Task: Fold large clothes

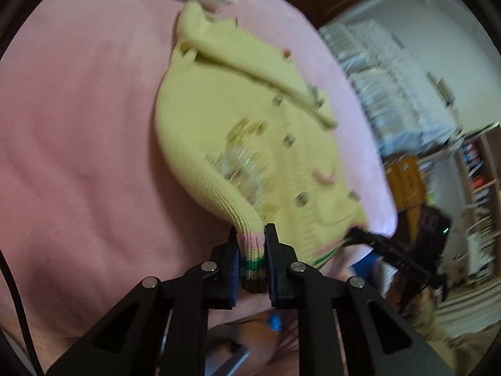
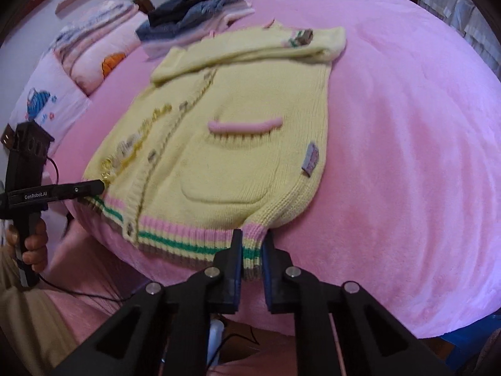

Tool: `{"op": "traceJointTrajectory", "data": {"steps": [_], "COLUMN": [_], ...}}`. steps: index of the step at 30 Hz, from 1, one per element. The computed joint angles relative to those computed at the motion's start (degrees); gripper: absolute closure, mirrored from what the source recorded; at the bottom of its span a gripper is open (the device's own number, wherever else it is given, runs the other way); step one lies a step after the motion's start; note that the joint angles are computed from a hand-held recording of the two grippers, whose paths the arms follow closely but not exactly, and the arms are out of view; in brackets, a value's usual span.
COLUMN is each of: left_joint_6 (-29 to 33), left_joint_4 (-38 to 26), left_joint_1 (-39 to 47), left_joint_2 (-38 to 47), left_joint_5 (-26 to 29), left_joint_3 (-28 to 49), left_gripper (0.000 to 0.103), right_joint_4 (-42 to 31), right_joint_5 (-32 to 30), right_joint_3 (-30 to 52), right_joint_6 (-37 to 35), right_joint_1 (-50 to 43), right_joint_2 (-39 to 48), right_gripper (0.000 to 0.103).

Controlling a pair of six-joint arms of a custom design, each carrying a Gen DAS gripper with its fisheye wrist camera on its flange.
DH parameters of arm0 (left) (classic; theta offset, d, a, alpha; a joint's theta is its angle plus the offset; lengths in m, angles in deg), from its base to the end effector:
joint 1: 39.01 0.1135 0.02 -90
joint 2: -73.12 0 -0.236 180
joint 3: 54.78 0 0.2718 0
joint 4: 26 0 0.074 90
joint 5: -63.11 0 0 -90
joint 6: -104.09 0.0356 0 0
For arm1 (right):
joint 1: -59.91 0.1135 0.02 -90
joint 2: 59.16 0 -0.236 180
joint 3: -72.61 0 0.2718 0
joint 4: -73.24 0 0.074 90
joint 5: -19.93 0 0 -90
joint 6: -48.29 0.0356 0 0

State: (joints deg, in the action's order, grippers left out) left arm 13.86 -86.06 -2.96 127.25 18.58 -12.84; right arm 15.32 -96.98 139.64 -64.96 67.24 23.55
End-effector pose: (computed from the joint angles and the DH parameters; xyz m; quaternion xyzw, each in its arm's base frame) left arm 0.1585 0.0840 0.1531 -0.2271 0.8845 -0.3196 0.2528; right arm 0.2772 0.0519 0.1727 -0.2859 0.9198 0.2089 0.1693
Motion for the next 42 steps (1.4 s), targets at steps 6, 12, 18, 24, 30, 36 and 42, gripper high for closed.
{"op": "traceJointTrajectory", "data": {"steps": [6,12,18,24,30,36,42], "left_joint_6": [-11.8,-20.3,-21.24,-18.84,-12.95,-7.9,0.4], "left_joint_4": [10.18,22.16,22.45,19.62,19.19,19.21,20.33], "left_joint_1": [1.58,-0.41,-5.0,-4.78,-4.93,-5.8,-8.57], "left_joint_2": [6.77,25.15,46.7,54.74,57.0,58.49,57.33], "left_joint_5": [5.53,-0.37,-11.01,-11.76,-14.53,-17.38,-24.83], "left_joint_3": [9.81,25.0,43.14,48.64,49.89,52.58,53.87], "left_gripper": [0.092,0.092,0.05,0.044,0.045,0.06,0.06], "right_joint_4": [-2.02,1.66,2.57,0.01,1.65,-0.99,-6.43], "right_joint_5": [-11.54,-15.57,-9.62,-1.74,1.54,4.56,6.72], "right_joint_3": [12.29,32.06,58.95,67.95,63.34,71.83,85.99], "right_joint_6": [5.56,17.15,28.02,28.49,23.4,22.14,21.7], "right_joint_1": [-4.19,-2.2,2.01,3.24,4.63,6.06,6.72], "right_joint_2": [4.97,19.28,41.83,51.17,49.85,55.73,64.55], "right_gripper": [0.093,0.093,0.086,0.066,0.067,0.067,0.067]}}
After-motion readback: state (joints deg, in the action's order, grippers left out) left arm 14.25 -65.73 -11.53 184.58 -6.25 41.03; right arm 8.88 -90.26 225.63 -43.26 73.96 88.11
